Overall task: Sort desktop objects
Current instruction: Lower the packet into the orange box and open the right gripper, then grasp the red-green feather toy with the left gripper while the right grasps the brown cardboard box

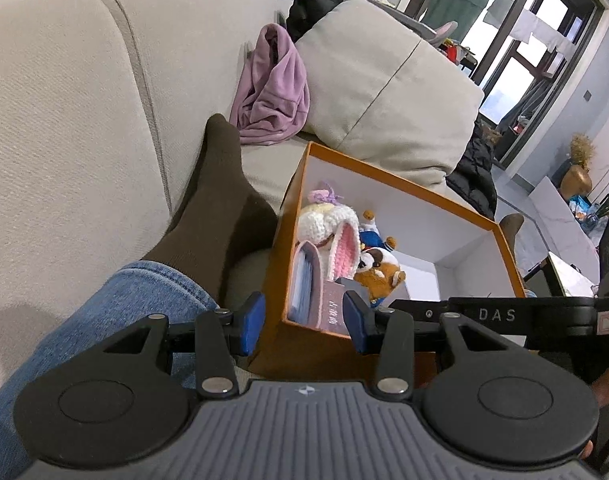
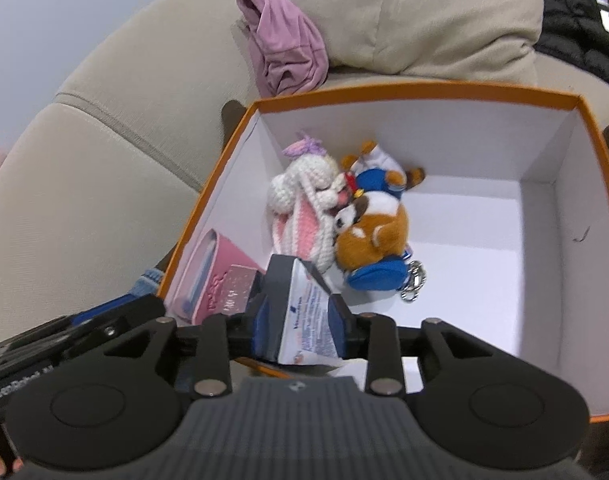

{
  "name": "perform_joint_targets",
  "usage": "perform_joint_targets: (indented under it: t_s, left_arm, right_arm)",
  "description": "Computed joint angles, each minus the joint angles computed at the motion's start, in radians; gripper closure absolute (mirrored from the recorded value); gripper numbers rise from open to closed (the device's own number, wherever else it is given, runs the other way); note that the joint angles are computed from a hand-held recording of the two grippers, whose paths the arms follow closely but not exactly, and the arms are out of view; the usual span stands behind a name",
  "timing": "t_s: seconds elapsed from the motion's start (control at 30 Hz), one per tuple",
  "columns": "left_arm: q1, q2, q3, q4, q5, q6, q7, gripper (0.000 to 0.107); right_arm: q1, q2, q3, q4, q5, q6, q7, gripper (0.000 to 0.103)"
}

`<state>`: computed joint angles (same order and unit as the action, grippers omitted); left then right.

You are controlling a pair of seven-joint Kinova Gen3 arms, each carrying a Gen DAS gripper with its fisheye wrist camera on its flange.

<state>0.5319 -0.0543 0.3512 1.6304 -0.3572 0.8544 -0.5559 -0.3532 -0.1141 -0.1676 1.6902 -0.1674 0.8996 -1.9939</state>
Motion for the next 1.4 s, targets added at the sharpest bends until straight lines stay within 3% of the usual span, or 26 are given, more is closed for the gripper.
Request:
perform_joint_targets:
  t_s: [0.2, 0.47, 0.63, 0.73, 0.87, 1.0, 1.13, 1.3, 1.33, 1.4]
  left_arm:
    - [0.023, -0.029, 0.035, -0.014, -0.017, 0.026, -0.018, 0.058]
    - [0.082, -0.027, 0.098, -0.025, -0.003, 0.060, -0.093, 0.058]
    - [0.134, -0.002, 0.111, -0.017, 0.006, 0.060, -0.113, 0.055]
    - [0.169, 0.026, 0.108, -0.015, 0.019, 0.052, -0.150, 0.051]
    - [0.234, 0.089, 0.099, -0.039, -0.019, 0.092, -0.139, 0.048]
    - [0.288, 0.147, 0.060, -0.060, -0.017, 0.125, -0.130, 0.047]
    - [0.335, 0.194, 0.022, -0.082, -0.015, 0.150, -0.128, 0.047]
    - [0.342, 0.224, -0.017, -0.090, 0.024, 0.149, -0.131, 0.048]
    - [0.344, 0.228, -0.022, -0.092, 0.027, 0.150, -0.132, 0.050]
    - [0.340, 0.229, -0.029, -0.084, 0.047, 0.139, -0.144, 0.067]
  right_arm:
    - [0.005, -0.091, -0.001, 0.064, 0.007, -0.054, 0.031, 0.065]
    - [0.029, -0.391, -0.014, 0.283, 0.034, -0.226, 0.054, 0.063]
    - [0.090, -0.542, -0.033, 0.369, 0.035, -0.192, 0.026, 0.057]
    - [0.095, -0.594, -0.039, 0.400, 0.044, -0.144, 0.047, 0.043]
    - [0.076, -0.594, -0.053, 0.414, 0.056, -0.056, 0.106, 0.029]
    - [0.064, -0.562, -0.093, 0.429, 0.074, -0.003, 0.170, 0.029]
    - [0.075, -0.532, -0.147, 0.446, 0.112, -0.010, 0.211, 0.028]
    - [0.045, -0.488, -0.122, 0.464, 0.101, -0.039, 0.253, 0.027]
    - [0.042, -0.479, -0.125, 0.468, 0.100, -0.047, 0.258, 0.027]
    - [0.033, -0.467, -0.124, 0.472, 0.101, -0.055, 0.271, 0.028]
